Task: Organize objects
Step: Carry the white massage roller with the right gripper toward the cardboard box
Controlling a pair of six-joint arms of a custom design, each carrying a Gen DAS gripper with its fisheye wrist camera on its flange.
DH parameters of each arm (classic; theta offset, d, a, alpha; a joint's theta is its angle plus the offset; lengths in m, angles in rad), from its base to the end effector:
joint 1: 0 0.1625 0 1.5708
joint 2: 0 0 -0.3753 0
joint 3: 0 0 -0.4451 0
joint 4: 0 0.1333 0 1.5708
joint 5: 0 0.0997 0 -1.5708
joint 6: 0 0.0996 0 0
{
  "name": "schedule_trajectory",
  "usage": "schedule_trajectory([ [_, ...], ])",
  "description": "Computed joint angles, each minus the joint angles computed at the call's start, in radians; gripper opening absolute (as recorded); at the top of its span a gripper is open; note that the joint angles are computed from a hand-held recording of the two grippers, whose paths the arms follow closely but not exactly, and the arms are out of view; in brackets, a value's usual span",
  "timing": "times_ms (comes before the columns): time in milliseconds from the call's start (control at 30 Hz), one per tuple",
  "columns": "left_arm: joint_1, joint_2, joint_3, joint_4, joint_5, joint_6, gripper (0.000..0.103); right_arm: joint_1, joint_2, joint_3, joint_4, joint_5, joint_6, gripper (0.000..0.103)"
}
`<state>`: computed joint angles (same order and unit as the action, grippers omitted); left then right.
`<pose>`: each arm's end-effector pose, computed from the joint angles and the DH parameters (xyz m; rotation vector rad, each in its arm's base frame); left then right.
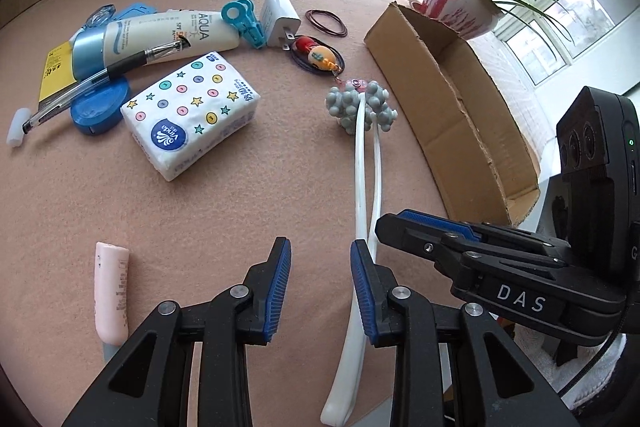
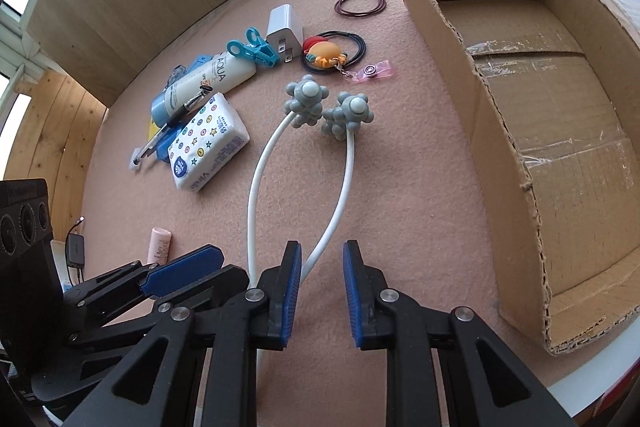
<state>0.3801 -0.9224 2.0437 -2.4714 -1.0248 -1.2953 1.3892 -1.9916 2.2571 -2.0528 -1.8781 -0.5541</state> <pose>-0.3945 -0.3568 -0.0441 -0.0574 2.6955 -0.6182 0.0303 -0.4061 0.3170 0.4681 -2.7362 0.1269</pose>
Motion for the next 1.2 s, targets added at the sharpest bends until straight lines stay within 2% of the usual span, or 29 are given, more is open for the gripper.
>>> schedule_trajectory([
  [133,-0.001,0.001,-0.001,-0.008,-0.001,-0.006,0.033,-0.016,-0.021,-0.003,0.023,0.027,0.008,0.02],
  [233,-0.008,-0.001,-0.004,-0.008,0.006,-0.01,0.033,-0.011,-0.031,-0.001,0.0,0.016,0.011,0.02],
  [333,-0.017,0.0,-0.016,0.01,0.018,0.0,0.034,-0.01,-0.019,-0.009,0.0,0.005,0.011,0.02],
  [467,-0.024,-0.006,-0.018,0.026,0.016,-0.001,0.034,-0.005,0.004,-0.018,0.001,0.028,0.027,0.02],
  [667,-0.031,-0.019,-0.012,0.075,0.027,-0.04,0.034,0.047,0.037,-0.017,-0.029,0.045,0.015,0.02],
  [800,-0.016,-0.016,-0.011,0.087,0.03,-0.05,0.034,0.076,0.084,-0.033,0.018,0.038,-0.002,0.02],
  [1000,-0.01,-0.013,-0.004,0.07,0.032,-0.045,0.034,0.058,0.013,-0.007,-0.025,0.033,-0.022,0.02],
  [1200,-0.007,0.012,-0.03,0.037,0.042,-0.003,0.034,-0.006,-0.059,-0.005,-0.007,0.041,-0.002,0.02],
])
